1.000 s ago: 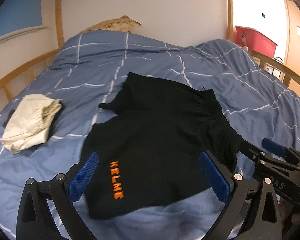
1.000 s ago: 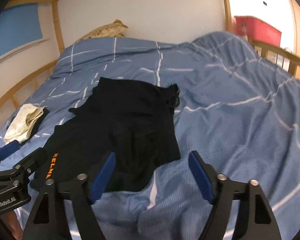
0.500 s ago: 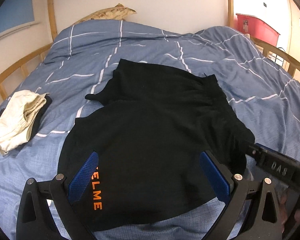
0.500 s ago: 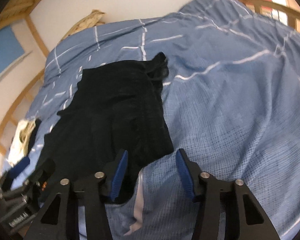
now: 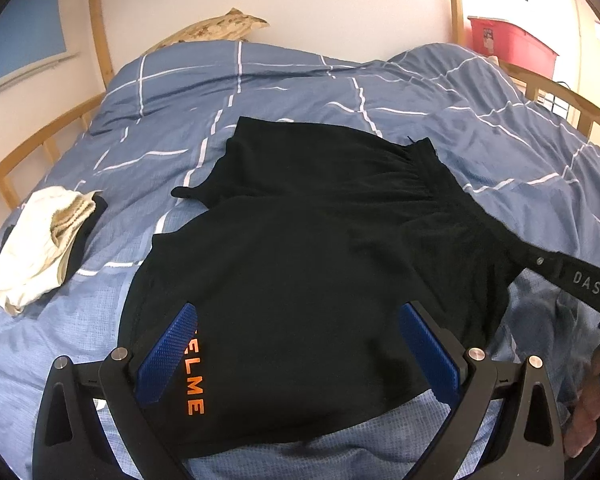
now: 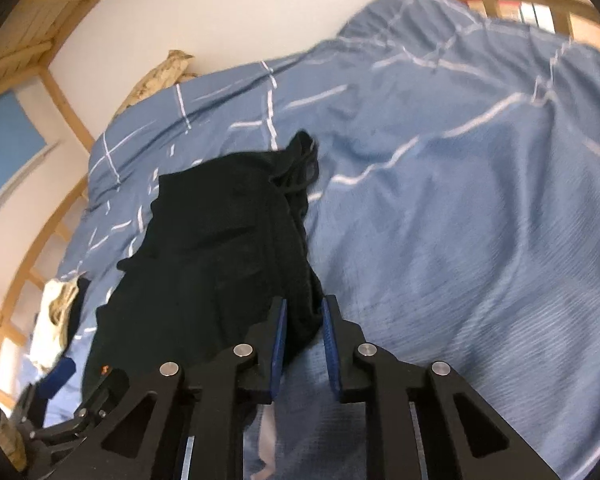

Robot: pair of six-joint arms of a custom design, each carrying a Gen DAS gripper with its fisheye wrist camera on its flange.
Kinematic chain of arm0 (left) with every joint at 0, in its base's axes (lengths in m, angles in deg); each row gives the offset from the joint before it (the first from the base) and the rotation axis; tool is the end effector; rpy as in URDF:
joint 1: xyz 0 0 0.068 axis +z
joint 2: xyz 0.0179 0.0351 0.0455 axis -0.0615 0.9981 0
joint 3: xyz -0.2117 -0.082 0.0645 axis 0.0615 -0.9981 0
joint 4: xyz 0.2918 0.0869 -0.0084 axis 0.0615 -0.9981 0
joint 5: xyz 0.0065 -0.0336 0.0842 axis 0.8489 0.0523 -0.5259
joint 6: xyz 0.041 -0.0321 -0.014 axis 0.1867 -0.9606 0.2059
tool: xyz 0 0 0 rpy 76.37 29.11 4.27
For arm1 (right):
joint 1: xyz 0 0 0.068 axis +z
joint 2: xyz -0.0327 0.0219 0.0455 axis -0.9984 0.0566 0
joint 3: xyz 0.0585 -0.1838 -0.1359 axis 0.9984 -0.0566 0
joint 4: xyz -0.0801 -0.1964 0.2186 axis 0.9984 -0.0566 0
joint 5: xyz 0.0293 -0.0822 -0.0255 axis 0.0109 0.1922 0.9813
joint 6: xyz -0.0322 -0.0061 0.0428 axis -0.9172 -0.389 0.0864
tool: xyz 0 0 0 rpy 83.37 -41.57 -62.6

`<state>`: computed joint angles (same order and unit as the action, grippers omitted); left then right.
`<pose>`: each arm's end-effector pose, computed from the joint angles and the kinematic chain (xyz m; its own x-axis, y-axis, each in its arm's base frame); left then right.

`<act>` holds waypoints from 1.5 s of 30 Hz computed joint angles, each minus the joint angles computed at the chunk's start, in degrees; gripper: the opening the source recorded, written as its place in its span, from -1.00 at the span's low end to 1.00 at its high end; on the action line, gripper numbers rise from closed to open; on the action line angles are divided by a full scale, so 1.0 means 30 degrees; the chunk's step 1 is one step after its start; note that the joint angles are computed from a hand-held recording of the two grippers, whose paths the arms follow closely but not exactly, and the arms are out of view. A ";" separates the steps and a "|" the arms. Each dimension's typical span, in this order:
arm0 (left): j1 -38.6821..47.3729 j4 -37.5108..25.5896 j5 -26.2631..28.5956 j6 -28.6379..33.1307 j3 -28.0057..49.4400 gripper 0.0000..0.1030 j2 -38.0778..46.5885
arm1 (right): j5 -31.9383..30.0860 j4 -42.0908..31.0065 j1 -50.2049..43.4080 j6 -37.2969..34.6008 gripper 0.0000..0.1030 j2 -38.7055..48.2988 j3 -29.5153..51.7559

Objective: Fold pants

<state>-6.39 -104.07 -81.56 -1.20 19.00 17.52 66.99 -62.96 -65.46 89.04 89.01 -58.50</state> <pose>0.2080 -0.0070 0.1630 -0.6980 0.0610 -0.7135 -0.0013 0.9963 0.0864 0.2334 0.0885 0.1420 -0.6939 0.2789 -0.6638 0.0441 0.9367 0.3474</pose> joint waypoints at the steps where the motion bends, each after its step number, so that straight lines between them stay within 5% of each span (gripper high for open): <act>1: 0.0011 -0.0046 0.0027 0.0017 0.0002 1.00 -0.0007 | 0.0653 -0.0336 0.0163 -0.0220 -0.65 -0.0165 0.0092; 14: 0.0772 -0.0797 0.0531 0.0300 -0.0130 1.00 -0.0386 | 0.3144 -0.2958 0.0676 -0.0678 -0.62 0.1179 0.1411; 18: 0.1398 -0.1483 0.0896 0.0762 -0.0359 1.00 -0.1519 | 0.4439 -0.4002 0.1270 0.0196 -0.18 0.0683 0.1336; 22: 0.2428 -0.2573 0.1705 0.1508 -0.0539 1.00 -0.3132 | 0.4860 -0.5288 0.2038 0.0970 -0.17 -0.1527 0.0758; 33: 1.0509 -0.7680 0.7261 0.4892 -0.1432 1.00 -0.9747 | 0.7498 -0.7947 0.6977 0.5601 -0.03 -0.6311 -0.0582; 45: 1.8753 -0.9986 1.3127 1.0236 -0.1217 0.81 -0.8620 | 0.9382 -0.7171 1.0038 0.6542 -0.03 -0.5209 -0.0394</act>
<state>49.87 -134.03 -42.18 29.51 15.35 -8.34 95.14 -84.48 -35.34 108.67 73.38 -59.68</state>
